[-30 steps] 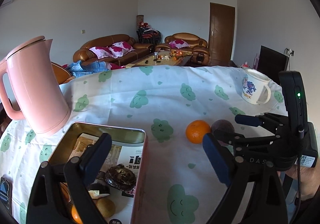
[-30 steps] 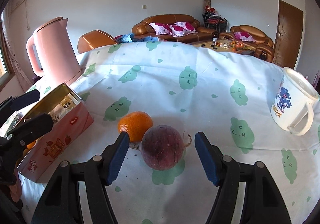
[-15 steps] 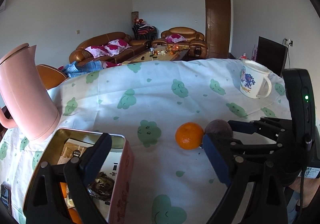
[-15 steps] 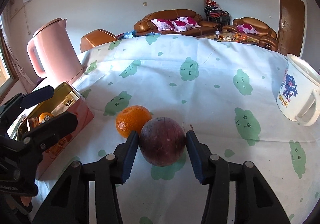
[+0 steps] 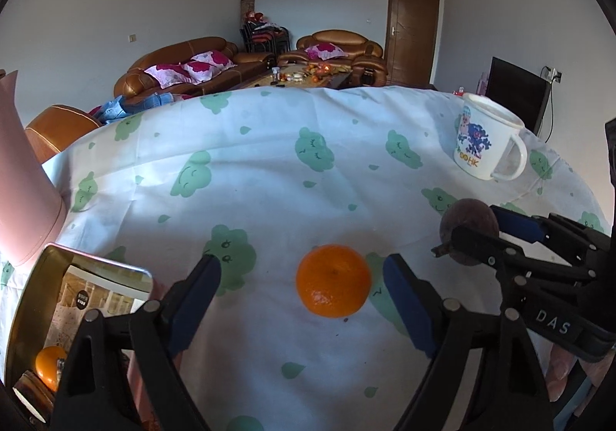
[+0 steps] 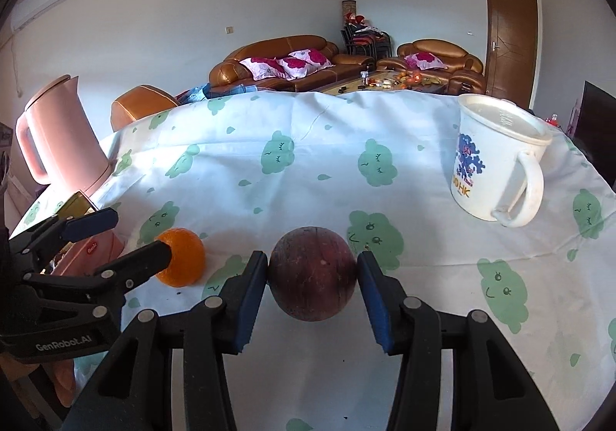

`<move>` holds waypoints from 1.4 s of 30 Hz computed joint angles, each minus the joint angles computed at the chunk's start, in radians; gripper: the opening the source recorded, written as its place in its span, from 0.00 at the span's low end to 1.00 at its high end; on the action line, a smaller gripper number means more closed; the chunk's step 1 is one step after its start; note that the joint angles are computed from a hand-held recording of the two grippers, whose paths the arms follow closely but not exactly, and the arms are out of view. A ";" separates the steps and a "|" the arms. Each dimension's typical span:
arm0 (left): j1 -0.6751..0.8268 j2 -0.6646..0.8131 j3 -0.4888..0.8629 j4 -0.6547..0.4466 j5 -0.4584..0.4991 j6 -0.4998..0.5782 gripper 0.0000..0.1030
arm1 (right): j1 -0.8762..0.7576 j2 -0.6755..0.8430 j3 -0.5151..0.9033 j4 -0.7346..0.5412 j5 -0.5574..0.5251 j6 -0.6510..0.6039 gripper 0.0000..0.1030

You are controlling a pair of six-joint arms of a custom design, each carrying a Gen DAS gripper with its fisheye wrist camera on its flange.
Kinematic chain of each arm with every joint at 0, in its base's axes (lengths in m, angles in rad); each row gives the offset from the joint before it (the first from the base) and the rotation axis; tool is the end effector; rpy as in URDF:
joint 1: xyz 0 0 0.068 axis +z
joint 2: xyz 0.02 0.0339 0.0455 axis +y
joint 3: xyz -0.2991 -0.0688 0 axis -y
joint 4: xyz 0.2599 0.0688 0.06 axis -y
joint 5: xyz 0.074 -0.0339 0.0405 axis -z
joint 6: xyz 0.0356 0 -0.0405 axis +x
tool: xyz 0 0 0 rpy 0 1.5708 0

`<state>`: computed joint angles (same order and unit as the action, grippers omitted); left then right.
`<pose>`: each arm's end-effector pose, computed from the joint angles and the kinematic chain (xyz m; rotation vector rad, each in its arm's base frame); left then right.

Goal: Organize fruits
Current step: 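Grasp the purple fruit with the right tool while the left grasps the orange, then lift and carry the purple fruit and orange over the tin box with both tools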

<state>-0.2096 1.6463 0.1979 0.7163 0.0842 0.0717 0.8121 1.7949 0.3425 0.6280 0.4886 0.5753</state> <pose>0.2099 -0.0477 0.0879 0.3660 2.2763 -0.1677 0.1830 0.1687 0.0767 -0.0481 2.2791 0.1331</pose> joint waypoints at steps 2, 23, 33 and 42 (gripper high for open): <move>-0.009 0.019 0.019 -0.017 0.003 -0.005 0.79 | 0.003 -0.004 -0.004 0.001 0.005 0.000 0.49; 0.065 0.086 0.052 -0.032 0.152 -0.004 0.48 | 0.055 -0.014 -0.034 0.085 0.049 -0.035 0.49; 0.063 0.053 -0.004 0.055 0.128 -0.002 0.48 | 0.085 -0.020 -0.054 0.126 0.086 -0.049 0.49; 0.058 0.030 -0.052 0.132 0.108 -0.003 0.48 | 0.111 -0.025 -0.065 0.151 0.122 -0.059 0.49</move>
